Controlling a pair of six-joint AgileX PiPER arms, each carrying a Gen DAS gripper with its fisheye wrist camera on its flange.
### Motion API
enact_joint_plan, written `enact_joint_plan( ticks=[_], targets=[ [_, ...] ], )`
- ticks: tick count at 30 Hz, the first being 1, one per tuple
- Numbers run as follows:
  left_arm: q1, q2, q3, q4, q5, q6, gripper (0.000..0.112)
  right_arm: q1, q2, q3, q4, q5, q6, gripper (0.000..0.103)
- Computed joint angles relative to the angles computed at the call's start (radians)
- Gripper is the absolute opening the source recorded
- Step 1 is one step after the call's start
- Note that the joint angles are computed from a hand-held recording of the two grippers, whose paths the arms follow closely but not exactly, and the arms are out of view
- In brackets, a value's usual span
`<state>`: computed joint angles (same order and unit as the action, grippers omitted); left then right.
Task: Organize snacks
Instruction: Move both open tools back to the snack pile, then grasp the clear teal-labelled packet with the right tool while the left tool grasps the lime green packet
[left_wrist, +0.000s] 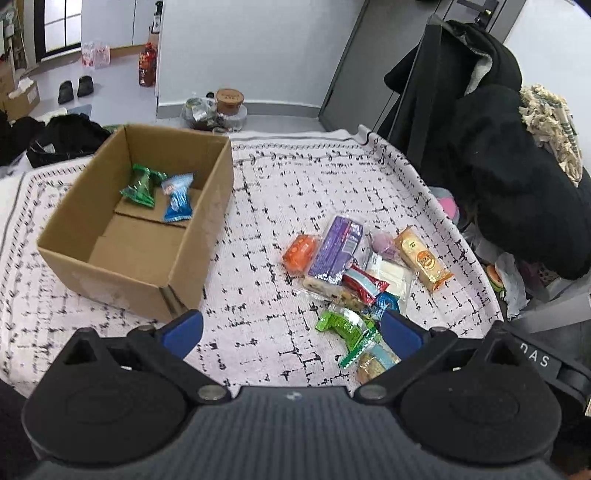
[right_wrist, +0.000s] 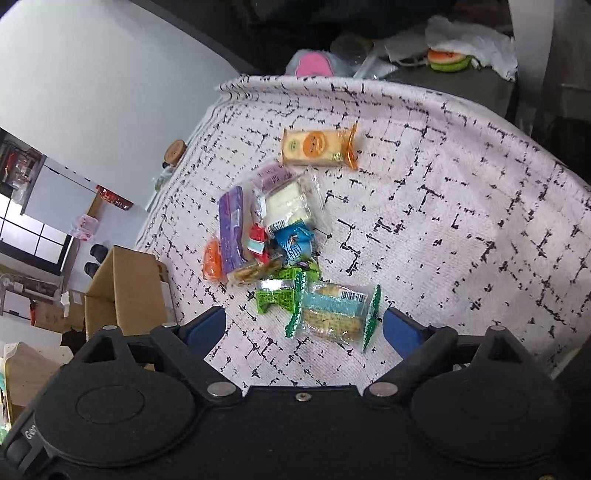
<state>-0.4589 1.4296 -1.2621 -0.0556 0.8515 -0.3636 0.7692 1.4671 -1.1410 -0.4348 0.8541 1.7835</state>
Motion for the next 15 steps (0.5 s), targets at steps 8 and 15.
enact_joint_plan(
  ticks=[8,15],
  targets=[
    [0.008,0.081,0.028,-0.037,-0.079,0.011,0.1,-0.048,0.075,-0.018,0.065,-0.024,-0.05,0.083],
    [0.019,0.16,0.031,-0.105,-0.14,0.073,0.09,-0.098,0.145,-0.039,0.137,-0.038,-0.122,0.08]
  ],
)
